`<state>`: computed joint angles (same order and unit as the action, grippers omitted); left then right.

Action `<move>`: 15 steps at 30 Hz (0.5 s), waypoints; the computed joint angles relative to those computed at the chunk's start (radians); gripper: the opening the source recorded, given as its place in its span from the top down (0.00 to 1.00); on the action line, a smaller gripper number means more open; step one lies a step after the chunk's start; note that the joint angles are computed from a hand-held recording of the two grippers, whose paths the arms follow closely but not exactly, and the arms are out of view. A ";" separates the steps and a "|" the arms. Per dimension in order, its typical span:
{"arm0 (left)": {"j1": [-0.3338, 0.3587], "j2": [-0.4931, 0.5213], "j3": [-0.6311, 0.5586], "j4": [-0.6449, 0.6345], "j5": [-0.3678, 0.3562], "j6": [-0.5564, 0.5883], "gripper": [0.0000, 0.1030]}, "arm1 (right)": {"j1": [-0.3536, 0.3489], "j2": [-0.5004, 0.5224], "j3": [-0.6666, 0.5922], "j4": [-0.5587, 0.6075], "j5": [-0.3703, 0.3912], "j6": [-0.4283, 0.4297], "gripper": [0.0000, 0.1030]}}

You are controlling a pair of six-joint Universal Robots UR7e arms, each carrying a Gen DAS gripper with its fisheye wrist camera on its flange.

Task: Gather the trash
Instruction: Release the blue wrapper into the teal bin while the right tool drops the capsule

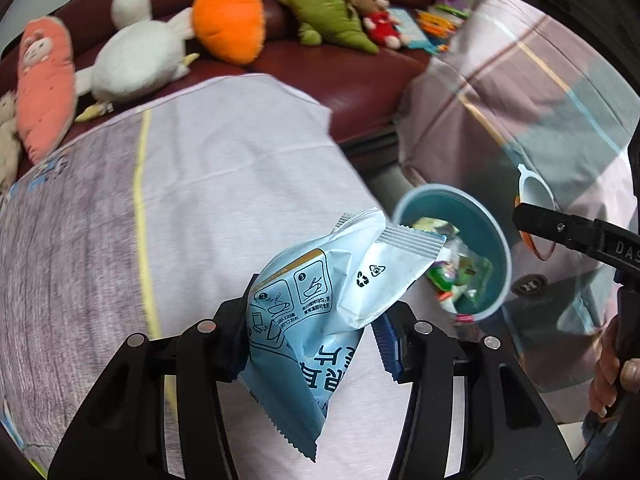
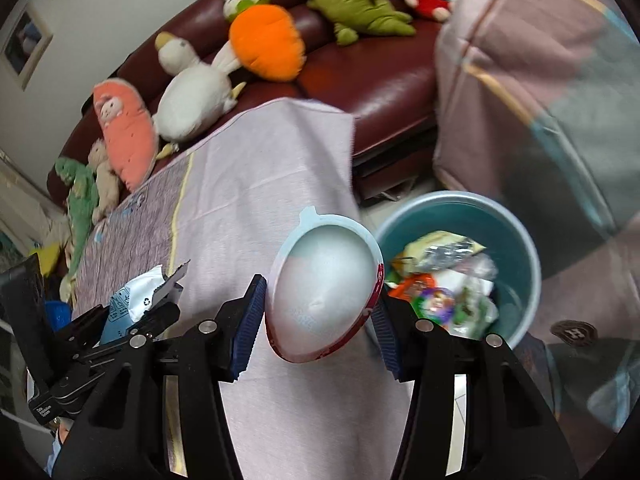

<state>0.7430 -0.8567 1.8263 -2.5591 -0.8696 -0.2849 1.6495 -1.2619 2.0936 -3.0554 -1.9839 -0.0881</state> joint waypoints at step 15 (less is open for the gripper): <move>-0.059 0.194 -0.151 0.045 -0.078 0.023 0.49 | -0.158 -0.204 0.095 0.009 0.071 -0.028 0.52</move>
